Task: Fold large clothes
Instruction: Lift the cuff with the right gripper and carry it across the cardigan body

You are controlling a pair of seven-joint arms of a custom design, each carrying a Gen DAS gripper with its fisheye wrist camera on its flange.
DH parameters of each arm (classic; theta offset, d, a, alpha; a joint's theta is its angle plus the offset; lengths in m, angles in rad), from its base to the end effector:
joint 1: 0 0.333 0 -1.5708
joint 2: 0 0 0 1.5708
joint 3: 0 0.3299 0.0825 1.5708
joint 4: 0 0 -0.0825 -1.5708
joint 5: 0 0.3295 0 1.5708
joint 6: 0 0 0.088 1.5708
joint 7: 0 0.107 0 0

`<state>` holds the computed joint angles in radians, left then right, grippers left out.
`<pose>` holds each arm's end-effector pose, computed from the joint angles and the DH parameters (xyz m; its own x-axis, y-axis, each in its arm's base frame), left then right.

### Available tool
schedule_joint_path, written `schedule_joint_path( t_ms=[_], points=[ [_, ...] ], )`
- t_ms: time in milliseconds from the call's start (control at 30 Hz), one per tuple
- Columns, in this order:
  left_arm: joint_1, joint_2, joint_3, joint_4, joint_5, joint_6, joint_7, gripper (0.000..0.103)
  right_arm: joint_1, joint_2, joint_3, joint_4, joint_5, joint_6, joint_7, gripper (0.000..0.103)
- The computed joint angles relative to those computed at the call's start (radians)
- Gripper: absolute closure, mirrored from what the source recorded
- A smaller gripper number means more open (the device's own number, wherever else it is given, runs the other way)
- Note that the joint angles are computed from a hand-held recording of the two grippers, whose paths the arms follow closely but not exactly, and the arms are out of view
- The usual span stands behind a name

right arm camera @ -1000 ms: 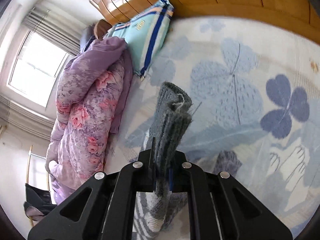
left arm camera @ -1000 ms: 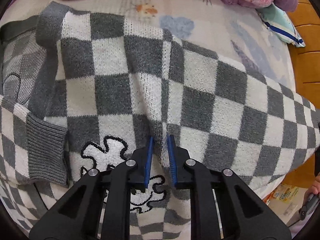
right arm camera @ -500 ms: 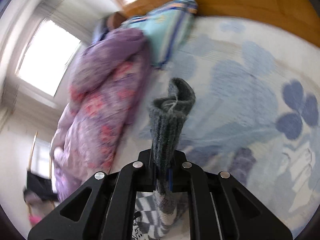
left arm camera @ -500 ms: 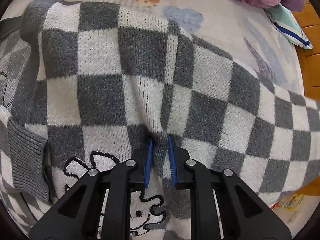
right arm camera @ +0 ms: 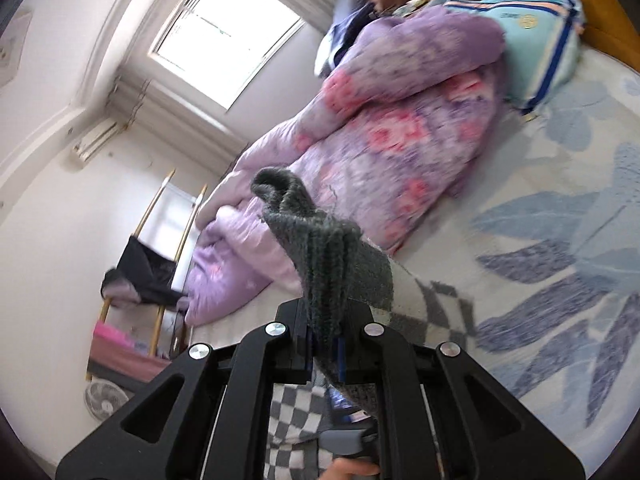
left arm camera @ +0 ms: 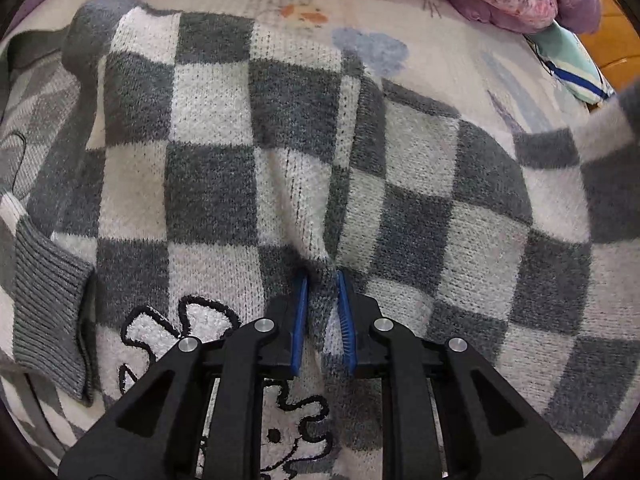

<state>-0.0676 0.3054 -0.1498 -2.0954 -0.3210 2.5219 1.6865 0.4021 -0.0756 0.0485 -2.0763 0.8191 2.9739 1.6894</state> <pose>0.5493 -0.1140 0.3411 -0.0842 -0.9660 0.2446 -0.9919 0.0578 -0.1132 0.4897 0.1820 0.5987 -0.0590 -0.6900 -0.7214 -0.6999 0.5439 -0.4630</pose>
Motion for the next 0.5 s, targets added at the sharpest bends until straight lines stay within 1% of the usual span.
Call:
schedule_joint_path(
  t_ms=[33,67,100,133,200,233,267,333,367,400,500],
  points=[
    [0.001,0.000,0.005,0.013,0.010,-0.028,-0.005,0.087,-0.006,0.013,0.012,0.014,-0.063,-0.006,0.057,0.095],
    [0.007,-0.007,0.013,0.033,0.025,-0.075,-0.008,0.087,-0.012,0.026,0.022,0.028,-0.123,-0.014,0.114,0.095],
    [0.005,-0.011,0.024,0.072,0.055,-0.139,-0.028,0.089,-0.015,0.037,0.029,0.045,-0.167,-0.027,0.159,0.095],
    [0.013,-0.030,0.025,0.079,0.060,-0.157,-0.019,0.089,-0.018,0.049,0.038,0.062,-0.219,-0.036,0.212,0.095],
    [0.030,-0.114,0.035,0.035,0.078,-0.124,0.014,0.089,-0.018,0.063,0.056,0.083,-0.338,-0.041,0.316,0.095],
    [0.046,-0.149,0.040,0.021,0.068,-0.132,0.039,0.089,-0.018,0.074,0.064,0.101,-0.446,-0.052,0.411,0.095],
    [0.066,-0.178,0.045,0.018,0.043,-0.153,0.072,0.089,-0.016,0.082,0.069,0.114,-0.498,-0.062,0.459,0.095],
    [0.098,-0.222,0.065,0.028,0.035,-0.206,0.105,0.089,-0.001,0.109,0.084,0.157,-0.577,-0.079,0.554,0.095],
    [0.103,-0.227,0.068,0.043,0.040,-0.219,0.102,0.089,0.004,0.122,0.087,0.173,-0.611,-0.083,0.592,0.095],
    [0.125,-0.252,0.082,0.047,0.036,-0.246,0.130,0.089,0.009,0.132,0.090,0.187,-0.646,-0.089,0.629,0.095],
    [0.162,-0.275,0.106,0.090,0.061,-0.299,0.161,0.089,0.050,0.197,0.096,0.285,-0.787,-0.139,0.782,0.095]
  ],
)
